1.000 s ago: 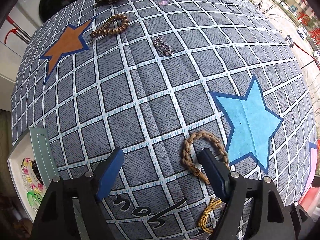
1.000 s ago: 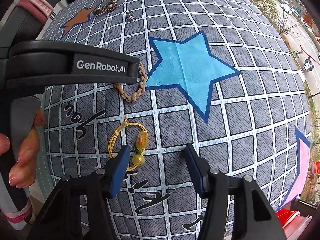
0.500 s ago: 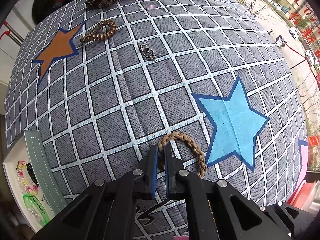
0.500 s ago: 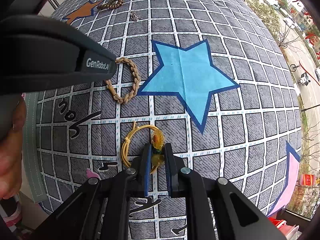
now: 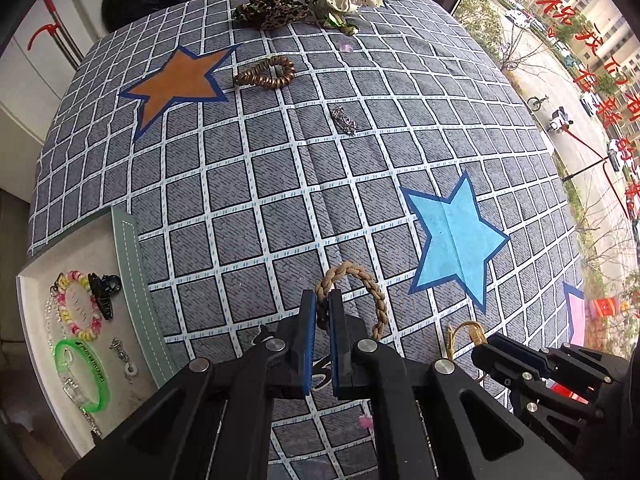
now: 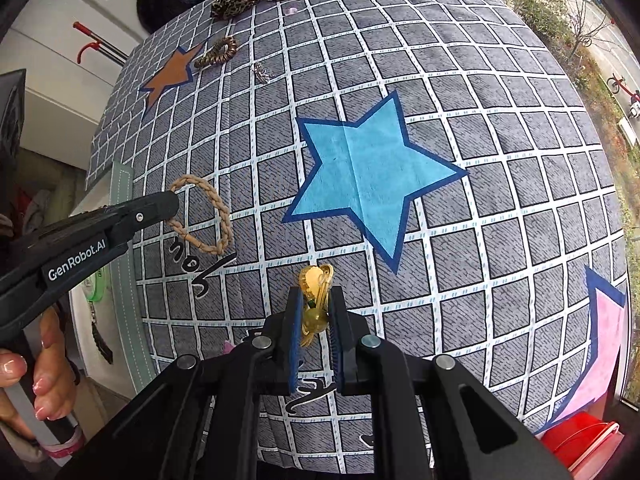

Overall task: Organize jewelry
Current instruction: 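Grasp the yellow cord bracelet with the right tool while the left tool grasps the braided brown bracelet, then carry both bracelets over the white tray with both tools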

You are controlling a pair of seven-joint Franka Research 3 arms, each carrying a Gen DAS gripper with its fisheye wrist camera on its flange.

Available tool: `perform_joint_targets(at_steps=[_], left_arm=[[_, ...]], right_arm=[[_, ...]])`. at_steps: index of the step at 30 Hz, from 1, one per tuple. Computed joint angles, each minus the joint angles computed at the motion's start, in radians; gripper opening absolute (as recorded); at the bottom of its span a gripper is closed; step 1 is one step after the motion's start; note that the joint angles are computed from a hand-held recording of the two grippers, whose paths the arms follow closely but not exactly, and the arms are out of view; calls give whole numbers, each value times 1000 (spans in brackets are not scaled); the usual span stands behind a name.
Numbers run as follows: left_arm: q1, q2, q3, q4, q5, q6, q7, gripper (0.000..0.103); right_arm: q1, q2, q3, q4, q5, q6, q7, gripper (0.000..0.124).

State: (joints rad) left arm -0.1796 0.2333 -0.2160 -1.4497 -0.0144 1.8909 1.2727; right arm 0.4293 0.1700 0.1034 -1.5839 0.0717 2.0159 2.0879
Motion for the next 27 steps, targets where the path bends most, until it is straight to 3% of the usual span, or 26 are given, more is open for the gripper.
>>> perform_joint_targets(at_steps=[14, 27], left_arm=[[67, -257, 55, -226, -56, 9, -10, 13], [125, -396, 109, -399, -43, 55, -49, 13]], right_arm=[[4, 4, 9, 78, 4, -74, -37, 14], [90, 214, 20, 432, 13, -187, -132, 14]])
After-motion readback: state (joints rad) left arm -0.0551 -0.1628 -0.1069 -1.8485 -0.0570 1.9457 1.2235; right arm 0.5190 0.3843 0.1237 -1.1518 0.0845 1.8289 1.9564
